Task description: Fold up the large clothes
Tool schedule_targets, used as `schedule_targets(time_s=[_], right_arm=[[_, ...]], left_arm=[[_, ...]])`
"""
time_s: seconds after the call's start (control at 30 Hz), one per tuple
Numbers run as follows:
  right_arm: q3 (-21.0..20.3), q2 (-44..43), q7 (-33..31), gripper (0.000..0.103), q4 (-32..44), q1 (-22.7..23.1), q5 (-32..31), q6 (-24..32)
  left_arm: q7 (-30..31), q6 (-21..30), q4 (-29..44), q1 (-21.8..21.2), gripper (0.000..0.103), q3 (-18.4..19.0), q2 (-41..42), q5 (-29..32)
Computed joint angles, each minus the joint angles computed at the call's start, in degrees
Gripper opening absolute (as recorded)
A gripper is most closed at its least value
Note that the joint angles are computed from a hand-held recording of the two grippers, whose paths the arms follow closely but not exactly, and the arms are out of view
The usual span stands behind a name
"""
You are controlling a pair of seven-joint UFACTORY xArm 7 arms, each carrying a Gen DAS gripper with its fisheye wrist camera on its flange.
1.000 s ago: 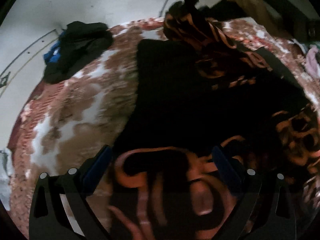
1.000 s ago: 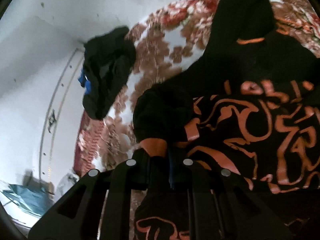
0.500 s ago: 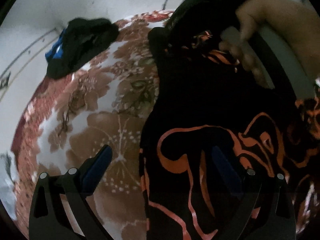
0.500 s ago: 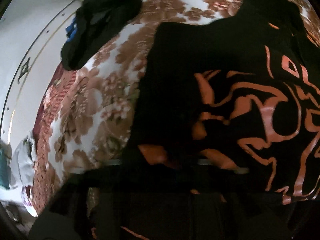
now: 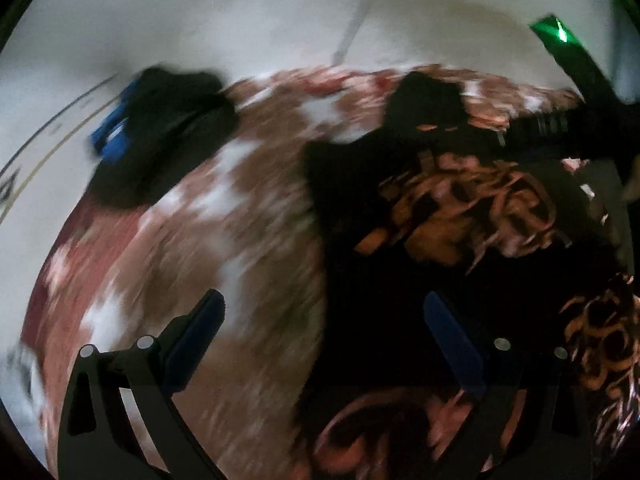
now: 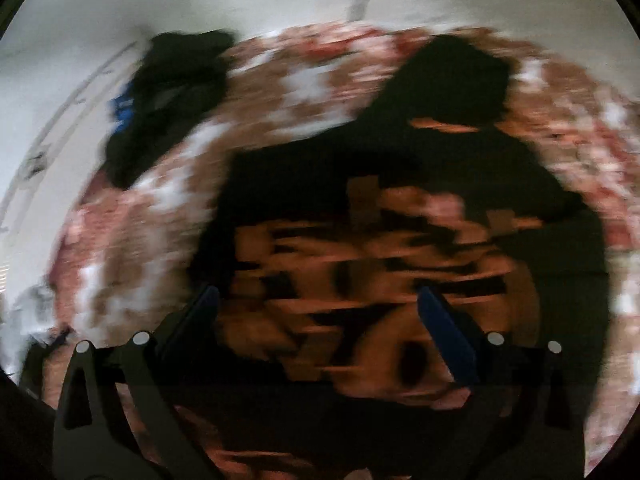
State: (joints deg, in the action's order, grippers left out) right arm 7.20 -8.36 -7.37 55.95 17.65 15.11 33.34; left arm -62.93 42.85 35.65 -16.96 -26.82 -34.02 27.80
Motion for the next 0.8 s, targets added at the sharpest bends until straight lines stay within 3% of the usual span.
schedule_targets(time_s=[0.07,0.17,0.27,0.37,0.43,0.5,0.57,0.67,0.8], right_arm=[[-0.79,0.12,2.59,0.098,-0.82,-3.09,-7.03,-0.80],[-2.10,1.19,9.21,0.098,-2.16,-8.86,-19.61,-3.73],[-4.07,3.31,9.64,0.098,-2.85,-11.57,-21.80,-6.87],[-4.99,6.55,8.63,0.098,-3.01,-12.99,-23.06,-9.68],[-5.40,9.13,11.26,0.098,-2.24,-13.79,-28.27,-10.36],[-8.45,11.95,14.01,0.098,-0.61,-11.95,-35.10,-10.33],[-4.00,13.20,11.28,0.098,-0.47,-17.28,-32.33,-11.62],[-5.84,14.17,1.89,0.098,-0.96,-16.45,-22.81,-13.22],[-5.23,13.64,-4.77,0.098,-1.75,-17.31,-14.34,-12.49]], left_arm=[[1.15,-3.16,6.85,3.44,0.098,-1.91,9.93,5.36],[1.96,-9.13,15.38,3.28,0.098,-0.47,22.37,9.20],[0.84,-13.76,22.00,2.27,0.098,1.14,31.89,12.98],[4.14,-15.28,25.88,0.87,0.098,3.65,39.48,10.37],[6.95,-15.31,26.23,0.50,0.098,5.13,42.09,7.25],[8.68,-14.89,24.73,0.12,0.098,6.85,42.14,5.67],[9.29,-13.70,22.02,-0.66,0.098,9.04,40.28,7.06],[14.53,-15.90,17.44,-1.51,0.098,11.50,37.04,6.81],[16.60,-10.19,17.51,-5.25,0.098,13.63,35.57,12.35]])
